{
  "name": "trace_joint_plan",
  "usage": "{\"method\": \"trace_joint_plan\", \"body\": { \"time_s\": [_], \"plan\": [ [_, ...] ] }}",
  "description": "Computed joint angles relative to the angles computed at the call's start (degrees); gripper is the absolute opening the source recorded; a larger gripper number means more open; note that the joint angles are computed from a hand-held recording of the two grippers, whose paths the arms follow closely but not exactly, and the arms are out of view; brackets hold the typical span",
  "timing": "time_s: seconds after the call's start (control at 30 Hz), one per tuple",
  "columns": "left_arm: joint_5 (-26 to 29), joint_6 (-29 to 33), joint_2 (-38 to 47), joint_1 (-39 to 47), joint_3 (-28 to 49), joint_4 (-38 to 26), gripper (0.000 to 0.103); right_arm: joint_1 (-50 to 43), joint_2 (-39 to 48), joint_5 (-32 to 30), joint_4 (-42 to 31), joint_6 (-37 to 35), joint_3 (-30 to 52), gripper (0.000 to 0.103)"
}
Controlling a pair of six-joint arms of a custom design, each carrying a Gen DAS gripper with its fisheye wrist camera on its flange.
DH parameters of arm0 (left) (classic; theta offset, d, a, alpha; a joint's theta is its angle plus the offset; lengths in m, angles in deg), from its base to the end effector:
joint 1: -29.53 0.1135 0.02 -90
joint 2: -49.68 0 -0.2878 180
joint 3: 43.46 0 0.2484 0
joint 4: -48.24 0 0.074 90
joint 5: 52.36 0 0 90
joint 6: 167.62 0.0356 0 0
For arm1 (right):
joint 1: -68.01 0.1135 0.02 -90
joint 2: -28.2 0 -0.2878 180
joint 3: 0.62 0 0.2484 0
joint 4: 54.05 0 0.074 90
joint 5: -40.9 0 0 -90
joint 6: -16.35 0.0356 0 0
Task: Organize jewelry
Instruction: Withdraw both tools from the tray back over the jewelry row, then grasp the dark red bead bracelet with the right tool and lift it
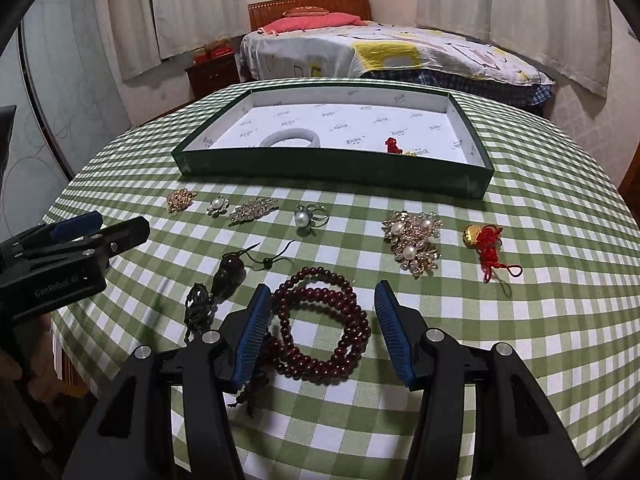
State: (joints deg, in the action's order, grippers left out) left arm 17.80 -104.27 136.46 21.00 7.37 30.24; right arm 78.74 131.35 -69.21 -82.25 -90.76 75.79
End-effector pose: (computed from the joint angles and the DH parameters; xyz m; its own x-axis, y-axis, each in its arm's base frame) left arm 0.2670 -0.0278 0.1681 -0.6886 -0.3234 -0.6491 -0.4105 0.9117 -0.0187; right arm 0.3603 0.0807 0.1941 -0.6601 -0.4063 -0.6318 -0.5892 0.8018 0.1000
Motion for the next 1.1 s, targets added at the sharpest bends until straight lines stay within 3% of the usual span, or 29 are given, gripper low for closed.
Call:
{"method": "trace_joint_plan", "body": {
  "time_s": [0.63, 0.9, 1.1],
  "plan": [
    [0.6, -0.8, -1.1, 0.8, -3.1, -0.5, 0.081, 1.6, 1.1, 2.8, 1.6, -0.1, -1.1, 0.073],
    [0.8, -0.7, 0.2, 0.2, -2.5, -0.4, 0.081, 1.1, 1.5, 3.5, 1.4, 0.0, -0.4, 0.074],
    [1.1, -0.5, 0.7, 0.1, -2.2, -0.1, 0.081, 2.0, 1.9, 4.9, 1.5, -1.9, -1.1, 0.08]
  ]
}}
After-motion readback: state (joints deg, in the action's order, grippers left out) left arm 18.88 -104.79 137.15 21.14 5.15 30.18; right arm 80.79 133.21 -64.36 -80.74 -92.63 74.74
